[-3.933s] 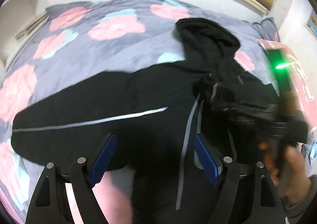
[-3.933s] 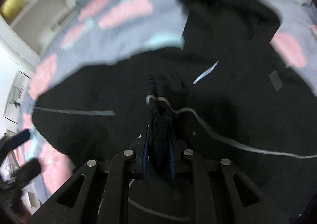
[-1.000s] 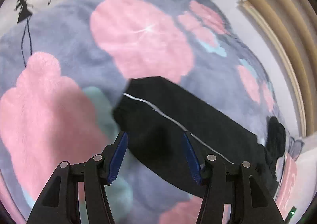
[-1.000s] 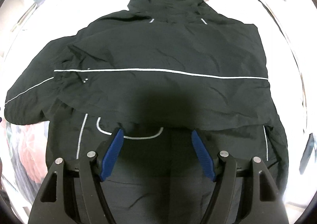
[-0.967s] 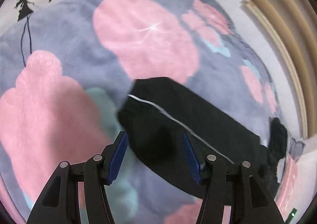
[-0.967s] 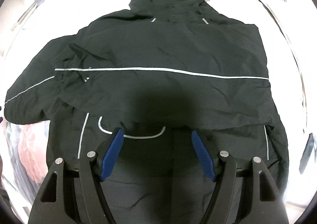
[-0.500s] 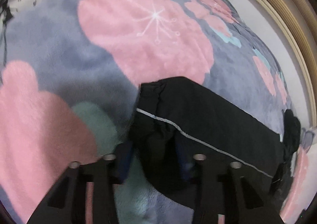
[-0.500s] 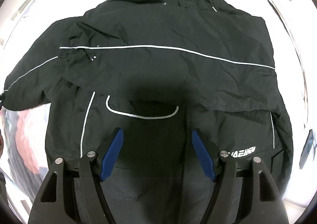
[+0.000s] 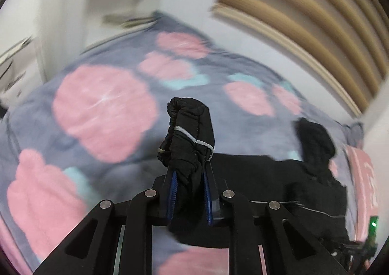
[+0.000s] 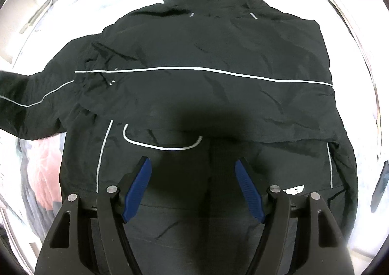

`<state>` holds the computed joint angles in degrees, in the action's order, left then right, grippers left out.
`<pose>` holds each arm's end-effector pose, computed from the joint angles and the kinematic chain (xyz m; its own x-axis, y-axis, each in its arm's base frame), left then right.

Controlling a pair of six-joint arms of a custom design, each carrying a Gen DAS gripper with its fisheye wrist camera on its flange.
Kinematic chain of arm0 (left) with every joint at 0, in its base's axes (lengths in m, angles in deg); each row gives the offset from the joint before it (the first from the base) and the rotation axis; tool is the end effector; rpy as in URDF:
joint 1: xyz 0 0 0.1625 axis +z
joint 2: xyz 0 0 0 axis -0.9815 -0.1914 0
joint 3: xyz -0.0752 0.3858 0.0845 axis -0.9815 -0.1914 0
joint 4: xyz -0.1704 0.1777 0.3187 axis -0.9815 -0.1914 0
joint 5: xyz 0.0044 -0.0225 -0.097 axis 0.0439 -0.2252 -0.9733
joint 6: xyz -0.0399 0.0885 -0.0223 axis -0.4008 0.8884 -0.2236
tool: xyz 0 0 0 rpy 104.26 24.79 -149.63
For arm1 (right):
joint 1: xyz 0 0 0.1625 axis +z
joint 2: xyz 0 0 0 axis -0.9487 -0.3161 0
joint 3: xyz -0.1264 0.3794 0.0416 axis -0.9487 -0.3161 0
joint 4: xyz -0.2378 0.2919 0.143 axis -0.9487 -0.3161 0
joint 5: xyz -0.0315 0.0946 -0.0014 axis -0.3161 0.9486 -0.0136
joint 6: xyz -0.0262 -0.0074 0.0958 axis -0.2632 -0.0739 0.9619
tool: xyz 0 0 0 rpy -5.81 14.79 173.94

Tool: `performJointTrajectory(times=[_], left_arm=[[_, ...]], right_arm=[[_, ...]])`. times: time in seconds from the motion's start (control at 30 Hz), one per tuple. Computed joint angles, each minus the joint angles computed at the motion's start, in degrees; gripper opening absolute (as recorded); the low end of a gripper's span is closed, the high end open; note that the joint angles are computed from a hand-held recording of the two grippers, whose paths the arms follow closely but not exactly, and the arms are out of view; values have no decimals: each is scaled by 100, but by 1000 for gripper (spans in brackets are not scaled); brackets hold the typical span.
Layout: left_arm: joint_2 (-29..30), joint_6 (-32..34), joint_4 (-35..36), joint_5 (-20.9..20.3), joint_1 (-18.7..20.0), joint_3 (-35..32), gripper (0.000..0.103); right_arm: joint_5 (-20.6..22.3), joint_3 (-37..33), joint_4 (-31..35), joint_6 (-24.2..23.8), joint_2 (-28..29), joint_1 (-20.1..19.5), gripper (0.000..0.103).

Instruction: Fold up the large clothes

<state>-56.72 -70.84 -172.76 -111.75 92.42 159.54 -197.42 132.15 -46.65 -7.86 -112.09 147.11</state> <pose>-0.3993 -0.3167 0.1628 -0.8517 -0.2986 -0.4306 0.1713 0.6179 -0.7673 -0.0030 -0.3265 0.4993 -0.7562 -0.0837 0.6490 -0.2029 0.9729 -0.1110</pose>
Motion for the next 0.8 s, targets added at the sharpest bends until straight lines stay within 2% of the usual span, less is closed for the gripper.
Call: performJointTrajectory(times=[0.07,0.13,0.27,0.4,0.47,0.6,0.8], left_arm=[[381,501,-497,71,-52,-273,18],[936,1293,-1242,117,-57,-688,18],[1912,2583,-2469,11,7,-1472,18],[2971,3727,-3718,-446,150,-2394,17],[3464,4109,-4027,-704,201,-2890,17],[4424,4573,-4118,-1270,331,-3913,16],[5179,4322,-3706,-1913,683,-4547,16]], right_arm=[[138,-142,87,-134,-30,-158,74],[279,-290,181,-268,-55,-321,74],[590,-628,335,-563,-90,-728,74],[897,-962,503,-827,-100,-1199,74],[1017,-1089,552,-986,-111,-1416,74],[1255,-1369,726,-1216,-81,-1876,74],[1449,-1556,810,-1442,31,-2251,74]])
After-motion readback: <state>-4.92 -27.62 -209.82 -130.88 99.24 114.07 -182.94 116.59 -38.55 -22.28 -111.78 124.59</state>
